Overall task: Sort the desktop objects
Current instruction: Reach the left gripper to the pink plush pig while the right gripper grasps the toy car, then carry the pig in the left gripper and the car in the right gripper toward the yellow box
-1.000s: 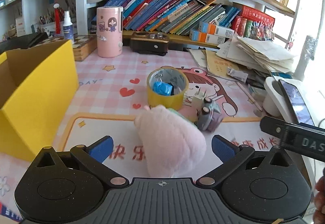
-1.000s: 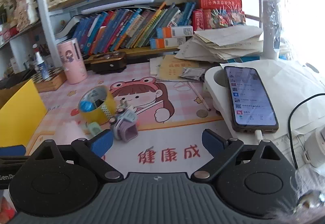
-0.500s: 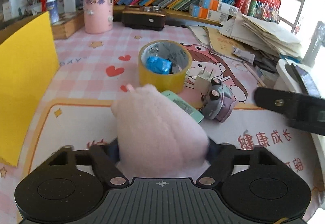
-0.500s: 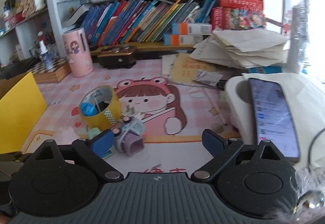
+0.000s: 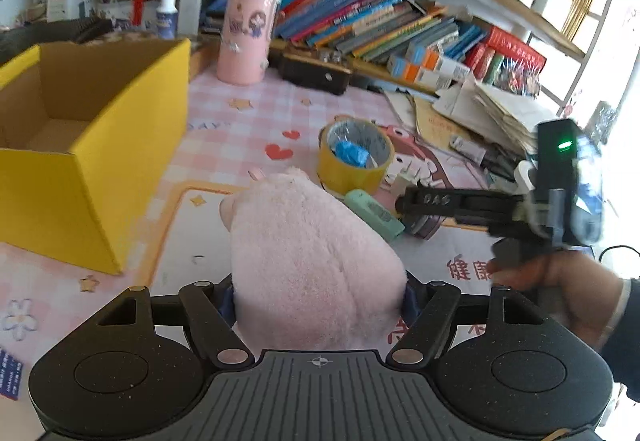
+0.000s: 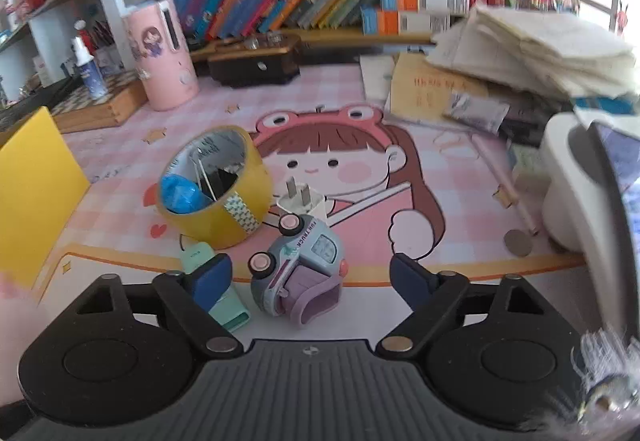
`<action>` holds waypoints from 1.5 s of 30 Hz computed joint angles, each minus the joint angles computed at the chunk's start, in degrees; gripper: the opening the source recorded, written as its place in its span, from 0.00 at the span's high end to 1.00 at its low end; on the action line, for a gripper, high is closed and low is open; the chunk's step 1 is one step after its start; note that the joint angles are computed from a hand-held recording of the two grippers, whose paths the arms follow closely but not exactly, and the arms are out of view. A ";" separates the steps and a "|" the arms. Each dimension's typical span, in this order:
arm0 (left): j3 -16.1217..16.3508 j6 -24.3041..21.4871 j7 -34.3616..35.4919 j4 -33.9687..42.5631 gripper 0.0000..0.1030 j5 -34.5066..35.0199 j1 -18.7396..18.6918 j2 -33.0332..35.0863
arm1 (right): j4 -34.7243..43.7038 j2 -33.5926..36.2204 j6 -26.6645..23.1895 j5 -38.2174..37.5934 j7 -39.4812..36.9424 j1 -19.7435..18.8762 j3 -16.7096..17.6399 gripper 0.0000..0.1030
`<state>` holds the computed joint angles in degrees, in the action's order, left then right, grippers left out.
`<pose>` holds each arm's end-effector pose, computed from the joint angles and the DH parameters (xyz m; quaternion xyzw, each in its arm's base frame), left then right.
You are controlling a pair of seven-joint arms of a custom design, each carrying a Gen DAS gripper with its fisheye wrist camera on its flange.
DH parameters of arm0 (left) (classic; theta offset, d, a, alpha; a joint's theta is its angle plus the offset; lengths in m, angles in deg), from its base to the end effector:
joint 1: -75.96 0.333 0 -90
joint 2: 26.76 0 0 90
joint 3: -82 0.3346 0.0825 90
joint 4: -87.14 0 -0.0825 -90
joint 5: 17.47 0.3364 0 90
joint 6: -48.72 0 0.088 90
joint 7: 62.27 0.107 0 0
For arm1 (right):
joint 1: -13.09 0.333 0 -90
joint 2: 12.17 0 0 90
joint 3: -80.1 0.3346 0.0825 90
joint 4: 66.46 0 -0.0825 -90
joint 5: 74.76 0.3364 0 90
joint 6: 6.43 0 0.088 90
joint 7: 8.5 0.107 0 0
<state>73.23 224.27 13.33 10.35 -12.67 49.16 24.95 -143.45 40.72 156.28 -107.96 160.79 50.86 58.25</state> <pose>0.6443 -0.4154 0.3273 -0.5281 0.7467 -0.3874 0.1161 0.6831 0.3242 0.2885 -0.5261 0.7565 -0.2670 0.2821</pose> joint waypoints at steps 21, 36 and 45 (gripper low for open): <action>6.39 15.61 -0.37 -14.26 0.29 -1.73 -1.21 -9.99 | -13.90 -9.71 1.63 -15.29 18.57 10.93 -8.47 0.55; -21.38 18.45 12.10 -27.57 0.29 11.58 28.13 -13.74 | -4.39 -11.50 -11.46 -20.01 22.52 11.61 6.63 0.55; -35.46 16.95 17.00 -36.44 0.29 22.04 49.16 -13.30 | 20.29 1.68 -28.06 -9.54 14.01 14.53 12.33 0.55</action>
